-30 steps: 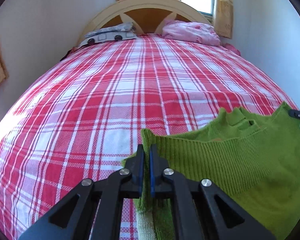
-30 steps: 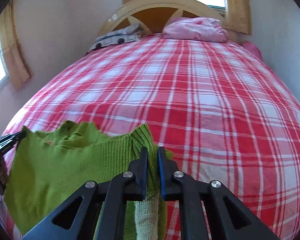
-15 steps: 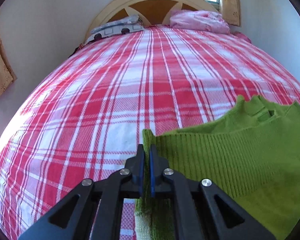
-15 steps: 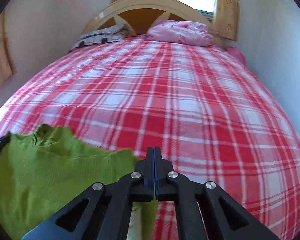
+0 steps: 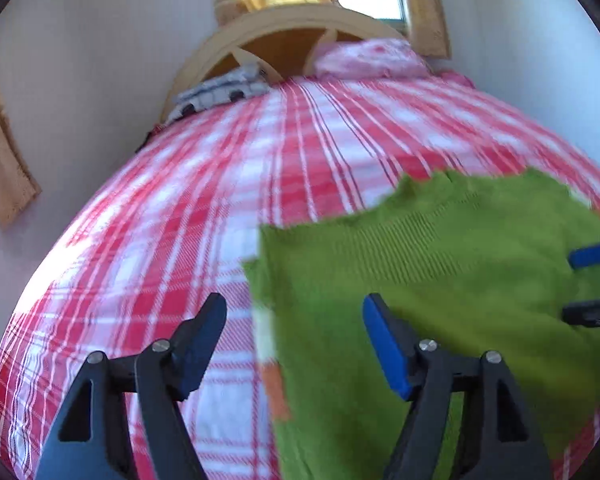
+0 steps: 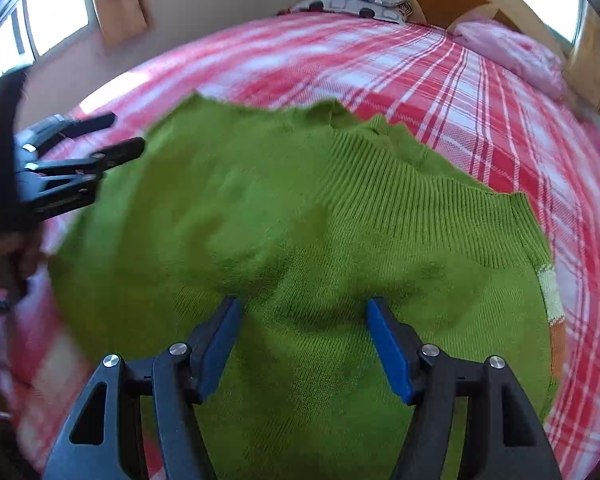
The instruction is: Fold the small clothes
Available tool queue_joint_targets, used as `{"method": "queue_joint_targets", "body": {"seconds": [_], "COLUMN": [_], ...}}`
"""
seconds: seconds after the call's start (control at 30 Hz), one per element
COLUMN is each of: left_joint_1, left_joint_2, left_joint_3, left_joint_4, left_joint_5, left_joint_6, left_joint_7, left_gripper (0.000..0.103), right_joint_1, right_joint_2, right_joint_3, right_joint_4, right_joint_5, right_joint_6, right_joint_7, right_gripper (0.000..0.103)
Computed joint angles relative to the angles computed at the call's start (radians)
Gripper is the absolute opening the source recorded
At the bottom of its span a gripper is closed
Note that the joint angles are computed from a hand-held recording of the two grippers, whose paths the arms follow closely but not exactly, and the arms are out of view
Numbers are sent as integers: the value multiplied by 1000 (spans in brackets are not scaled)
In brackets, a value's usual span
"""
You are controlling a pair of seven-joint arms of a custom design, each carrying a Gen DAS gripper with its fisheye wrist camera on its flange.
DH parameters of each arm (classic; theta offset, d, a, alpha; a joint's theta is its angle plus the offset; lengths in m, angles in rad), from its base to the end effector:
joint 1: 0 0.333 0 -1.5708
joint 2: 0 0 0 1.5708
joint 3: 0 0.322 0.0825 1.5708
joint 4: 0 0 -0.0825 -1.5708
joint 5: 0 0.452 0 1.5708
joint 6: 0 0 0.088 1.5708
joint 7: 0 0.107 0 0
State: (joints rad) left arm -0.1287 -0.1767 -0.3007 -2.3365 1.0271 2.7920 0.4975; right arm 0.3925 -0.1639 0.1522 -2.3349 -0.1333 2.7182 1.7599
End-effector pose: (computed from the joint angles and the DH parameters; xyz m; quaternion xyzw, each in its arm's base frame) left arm 0.5001 -0.2747 0.4226 -0.5595 0.7185 -0.2455 0.3325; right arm 0.4923 0.3053 0.4298 -0.8190 0.5044 -0.1590 0.2226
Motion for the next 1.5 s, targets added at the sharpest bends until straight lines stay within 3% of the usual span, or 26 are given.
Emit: {"method": "queue_joint_targets", "body": {"seconds": [0.07, 0.2, 0.37, 0.43, 0.5, 0.57, 0.63, 0.7, 0.73, 0.8, 0.97, 1.23, 1.37, 1.5], "left_joint_1": [-15, -30, -36, -31, -17, -4, 4, 8, 9, 12, 14, 26, 115, 169], "left_joint_2": [40, 59, 41, 13, -15, -22, -17, -17, -17, -17, -18, -74, -152, -187], "left_joint_3": [-10, 22, 31, 29, 21, 11, 3, 3, 2, -1, 4, 15, -20, -11], "left_joint_4": [18, 28, 15, -12, -39, -52, -52, -54, -54, -55, -62, -116, -176, -216], "left_joint_5": [-27, -88, -127, -130, -117, -97, -82, -83, -83, -77, -92, -146, -103, -165], "left_joint_6": [-72, -74, -79, -61, -44, -36, -36, -28, -28, -25, -12, 61, 138, 158], "left_joint_7": [32, 29, 13, -8, -38, -44, -44, -51, -53, -60, -54, -1, -46, 3], "left_gripper": [74, 82, 82, 82, 82, 82, 83, 83, 83, 83, 85, 88, 93, 94], "right_joint_1": [-23, -48, -43, -46, -43, -58, -60, -48, -49, -47, -15, -29, -47, -42], "right_joint_2": [32, 92, 105, 78, 49, 55, 90, 145, 173, 203, 243, 114, 24, -37], "right_joint_3": [11, -4, -15, -10, -12, 4, 9, -13, -22, -45, -65, -46, 7, 80], "right_joint_4": [20, 60, 92, 69, 29, 35, 78, 131, 157, 182, 254, 112, 34, -18], "right_joint_5": [-53, -116, -151, -197, -183, -220, -222, -116, -133, -268, -377, -364, -470, -526], "right_joint_6": [23, 70, 47, 88, 184, 222, 172, 95, 61, 75, -30, 76, 132, 169], "right_joint_7": [91, 200, 278, 350, 348, 369, 382, 350, 377, 466, 538, 578, 618, 614], "right_gripper": [67, 74, 78, 78, 78, 78, 78, 78, 78, 78, 78, 79, 79, 79]}}
